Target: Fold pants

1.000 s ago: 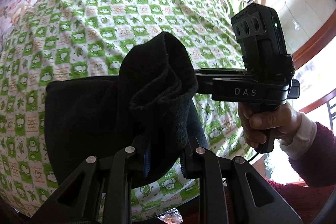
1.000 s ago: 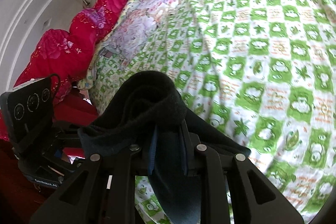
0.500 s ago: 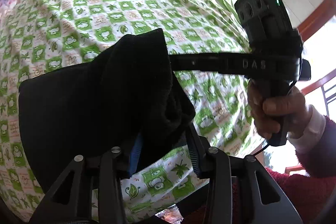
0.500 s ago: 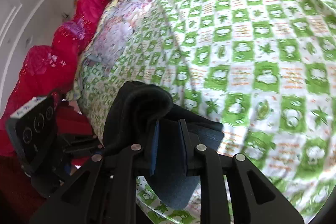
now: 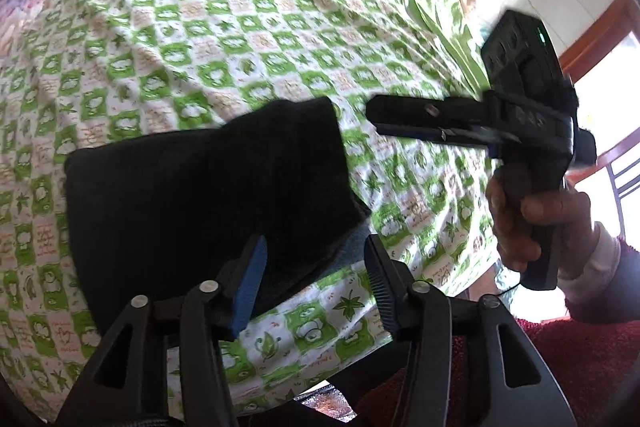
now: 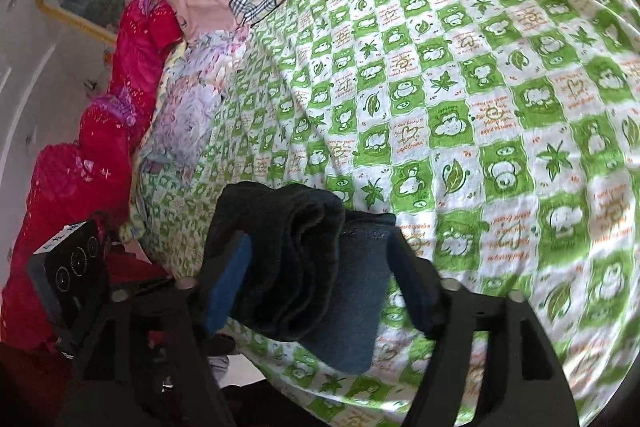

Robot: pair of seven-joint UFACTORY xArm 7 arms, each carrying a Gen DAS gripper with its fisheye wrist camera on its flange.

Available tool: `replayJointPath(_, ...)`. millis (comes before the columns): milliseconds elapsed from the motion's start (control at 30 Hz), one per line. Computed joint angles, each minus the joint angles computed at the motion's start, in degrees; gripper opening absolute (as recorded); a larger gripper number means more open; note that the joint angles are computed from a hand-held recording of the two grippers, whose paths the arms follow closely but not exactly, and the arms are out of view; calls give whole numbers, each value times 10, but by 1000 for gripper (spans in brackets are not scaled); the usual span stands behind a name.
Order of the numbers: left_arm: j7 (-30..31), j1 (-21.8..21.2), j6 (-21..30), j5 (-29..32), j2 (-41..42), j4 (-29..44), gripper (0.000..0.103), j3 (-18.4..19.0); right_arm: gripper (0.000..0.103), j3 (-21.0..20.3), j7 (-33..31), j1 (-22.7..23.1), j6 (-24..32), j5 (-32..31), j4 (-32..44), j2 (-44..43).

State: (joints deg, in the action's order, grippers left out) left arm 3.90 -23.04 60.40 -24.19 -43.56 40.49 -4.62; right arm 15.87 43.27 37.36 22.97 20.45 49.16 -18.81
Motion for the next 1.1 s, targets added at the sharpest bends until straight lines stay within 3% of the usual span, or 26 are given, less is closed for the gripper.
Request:
replayJointPath(300,16,59,19,18,0,25,76,58,93,80,199,-70,79,-177,83,40)
replayJointPath(600,37,131,53,24,45,40,81,101,99,89,352,-49,157,-296,149,102)
replayJointPath(867,59,160,50,20,86,39,81,98,100,67,390,-20,140,-297,125,112)
replayJointPath(1100,60,166,52,13,104,36,81,89,99,50,352,-3,75,-217,58,95)
